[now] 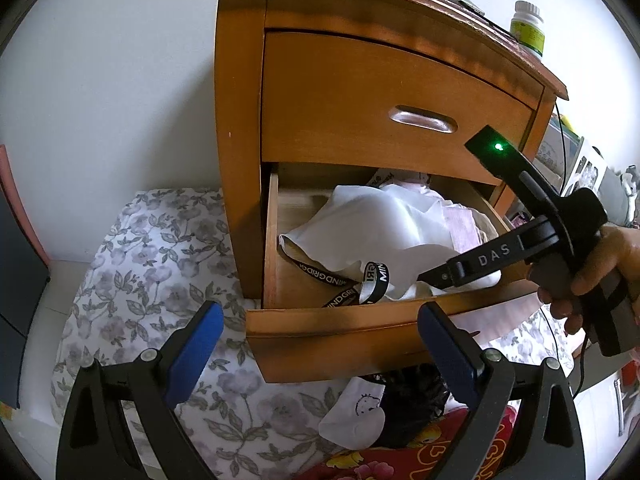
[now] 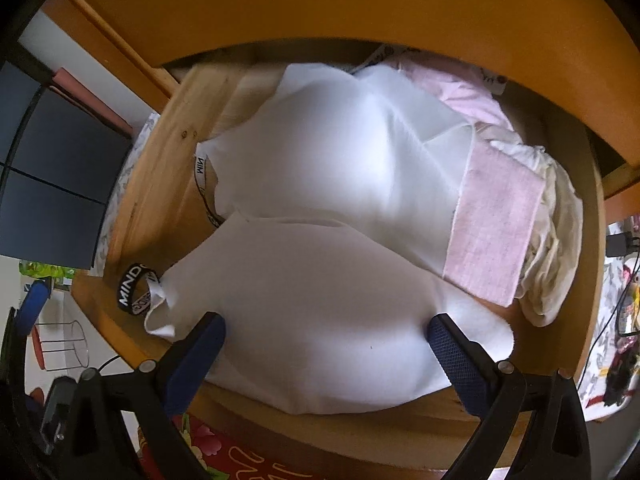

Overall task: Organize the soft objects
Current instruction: 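Reach the open right tool into the drawer over the white garment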

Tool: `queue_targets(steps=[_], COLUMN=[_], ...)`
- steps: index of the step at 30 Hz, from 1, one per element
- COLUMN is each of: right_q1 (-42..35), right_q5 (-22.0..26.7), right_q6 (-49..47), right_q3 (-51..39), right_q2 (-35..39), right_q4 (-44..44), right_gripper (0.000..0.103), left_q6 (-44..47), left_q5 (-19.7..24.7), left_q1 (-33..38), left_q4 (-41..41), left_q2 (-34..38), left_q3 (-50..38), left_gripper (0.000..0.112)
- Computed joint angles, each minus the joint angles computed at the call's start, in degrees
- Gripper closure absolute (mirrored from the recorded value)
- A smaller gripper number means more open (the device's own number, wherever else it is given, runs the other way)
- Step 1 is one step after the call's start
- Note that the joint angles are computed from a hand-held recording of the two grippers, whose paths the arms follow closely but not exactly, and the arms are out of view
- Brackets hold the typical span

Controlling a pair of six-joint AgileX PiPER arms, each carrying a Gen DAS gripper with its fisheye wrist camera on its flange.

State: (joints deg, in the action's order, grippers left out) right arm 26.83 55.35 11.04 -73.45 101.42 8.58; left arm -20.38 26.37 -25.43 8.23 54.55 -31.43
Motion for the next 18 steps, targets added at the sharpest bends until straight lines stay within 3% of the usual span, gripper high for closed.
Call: queue_targets(steps=[13,18], right_q1=[2.57,3.64], right_q5=[0.72,3.46], right_q6=[1.69,2.92], right_q3=[-4.62,-8.12], right_q2=[3.81,6.49], right_q4=[-1.66,-2.17], right_gripper=[0.0,0.0], left_q6=[9.41,12.29], left_q5=[-1.41,-1.77], left_q1=[4.17,5.01], left_q4=[-8.67,-11.18], left_q2=[0.07,0.55], left_q3=[0.85,0.95], left_gripper=[0.015,0.015])
